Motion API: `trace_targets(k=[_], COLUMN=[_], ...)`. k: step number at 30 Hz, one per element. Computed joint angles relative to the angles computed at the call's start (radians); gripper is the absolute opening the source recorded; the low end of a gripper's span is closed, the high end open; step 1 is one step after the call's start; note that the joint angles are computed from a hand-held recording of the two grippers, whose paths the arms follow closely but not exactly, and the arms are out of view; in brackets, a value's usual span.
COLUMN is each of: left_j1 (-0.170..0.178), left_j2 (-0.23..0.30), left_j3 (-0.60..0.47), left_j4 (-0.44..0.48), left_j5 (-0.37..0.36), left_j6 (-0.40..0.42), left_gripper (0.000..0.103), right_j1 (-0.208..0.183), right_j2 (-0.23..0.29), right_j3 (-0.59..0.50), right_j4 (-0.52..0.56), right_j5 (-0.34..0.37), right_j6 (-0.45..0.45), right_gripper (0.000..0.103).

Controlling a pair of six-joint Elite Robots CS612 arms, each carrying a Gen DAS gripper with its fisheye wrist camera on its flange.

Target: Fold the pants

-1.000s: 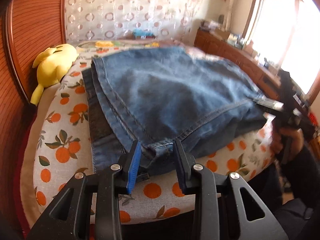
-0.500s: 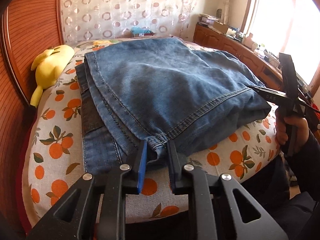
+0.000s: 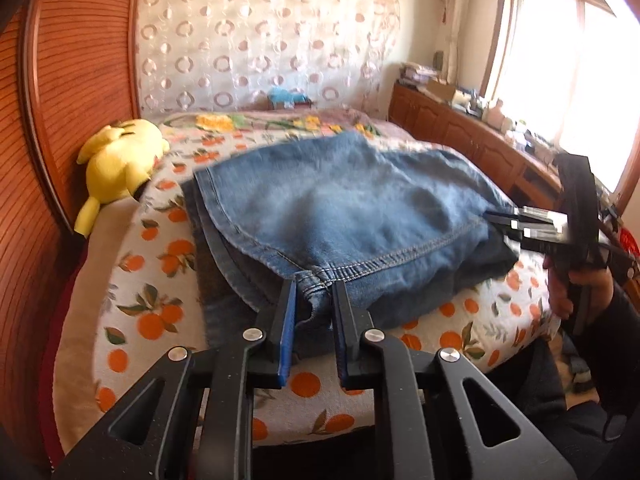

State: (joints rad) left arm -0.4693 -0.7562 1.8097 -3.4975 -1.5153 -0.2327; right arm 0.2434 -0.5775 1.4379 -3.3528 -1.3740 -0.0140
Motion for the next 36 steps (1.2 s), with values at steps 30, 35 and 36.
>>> trace_targets(k=[30, 35, 36], left_j1=[0.042, 0.049, 0.05], left_j2=[-0.006, -0.003, -0.001], left_j3=[0.017, 0.005, 0.0], left_j4=[0.005, -0.005, -0.002], left_j5=[-0.003, 0.007, 0.007], left_j6=[-0.061, -0.057, -0.049], left_gripper=[0.034, 0.034, 0.034], right_j1=[0.034, 0.023, 0.023], right_j2=[-0.019, -0.034, -0.036], right_j3=[0.003, 0.052, 0.056], right_j4=[0.094, 0.035, 0.04], right_j5=[0.06, 0.079, 0.075], right_j6=[-0.091, -0.061, -0.063], right_gripper=[0.011, 0.006, 0.006])
